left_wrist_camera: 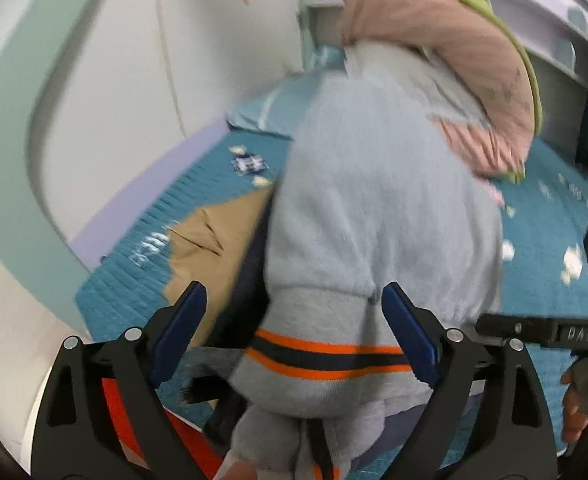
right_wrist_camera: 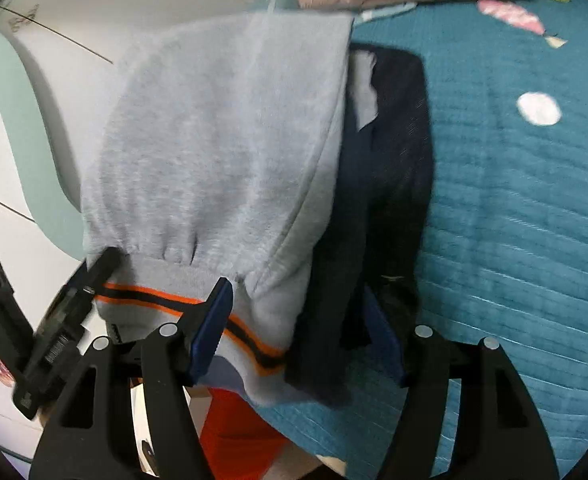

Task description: Fold large clothes

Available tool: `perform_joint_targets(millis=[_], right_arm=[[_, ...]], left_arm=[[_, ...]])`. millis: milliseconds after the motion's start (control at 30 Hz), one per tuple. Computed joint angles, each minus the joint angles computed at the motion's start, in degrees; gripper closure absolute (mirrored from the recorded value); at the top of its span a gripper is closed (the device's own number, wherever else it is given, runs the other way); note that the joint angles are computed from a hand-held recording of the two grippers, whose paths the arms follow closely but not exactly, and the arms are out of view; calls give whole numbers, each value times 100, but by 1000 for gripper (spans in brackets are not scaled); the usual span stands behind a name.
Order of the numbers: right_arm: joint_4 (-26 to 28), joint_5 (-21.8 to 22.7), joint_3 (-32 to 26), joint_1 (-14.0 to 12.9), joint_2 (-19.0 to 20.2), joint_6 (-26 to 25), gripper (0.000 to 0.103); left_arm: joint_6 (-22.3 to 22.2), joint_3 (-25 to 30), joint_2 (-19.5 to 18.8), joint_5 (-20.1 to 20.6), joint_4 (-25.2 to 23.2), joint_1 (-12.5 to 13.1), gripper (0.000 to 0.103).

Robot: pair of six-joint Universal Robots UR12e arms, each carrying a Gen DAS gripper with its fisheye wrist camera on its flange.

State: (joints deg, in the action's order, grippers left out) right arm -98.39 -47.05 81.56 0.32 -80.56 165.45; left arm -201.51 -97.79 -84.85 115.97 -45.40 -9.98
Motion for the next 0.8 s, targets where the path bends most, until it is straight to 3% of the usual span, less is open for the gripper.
perform_joint_targets(millis=[167, 333, 367, 433, 567, 600, 667, 800], right_arm=[[-75, -136, -82, -105, -119, -267, 40], [-74, -136, -22, -300, -560, -978, 39], [-75, -132, 12, -365, -694, -1163, 32], [-86, -86, 246, -551, -1072, -1547, 26], [-221, 16, 506, -856, -1647, -1851, 26], [-254, 66, 553, -973, -1766, -1917, 26], [-306, 196, 636, -1185, -1950, -1983, 15], [-214, 506, 718, -1647, -2289, -2225, 15]], left_arm=[[-750, 253, 88, 608, -496, -251, 9], [-1225, 727, 4, 1254, -1268, -820, 5], [-1300, 761, 8, 1296, -1285, -914, 5], [-1643, 944, -31, 1446, -1514, -1178, 5], [-2176, 1369, -171, 1606, -2153, -1610, 5], [-2342, 1542, -249, 1744, -2394, -1769, 5], [-2478, 1757, -342, 1882, -2628, -2005, 5], [-2786, 2090, -492, 2313, -2994, -2451, 5]])
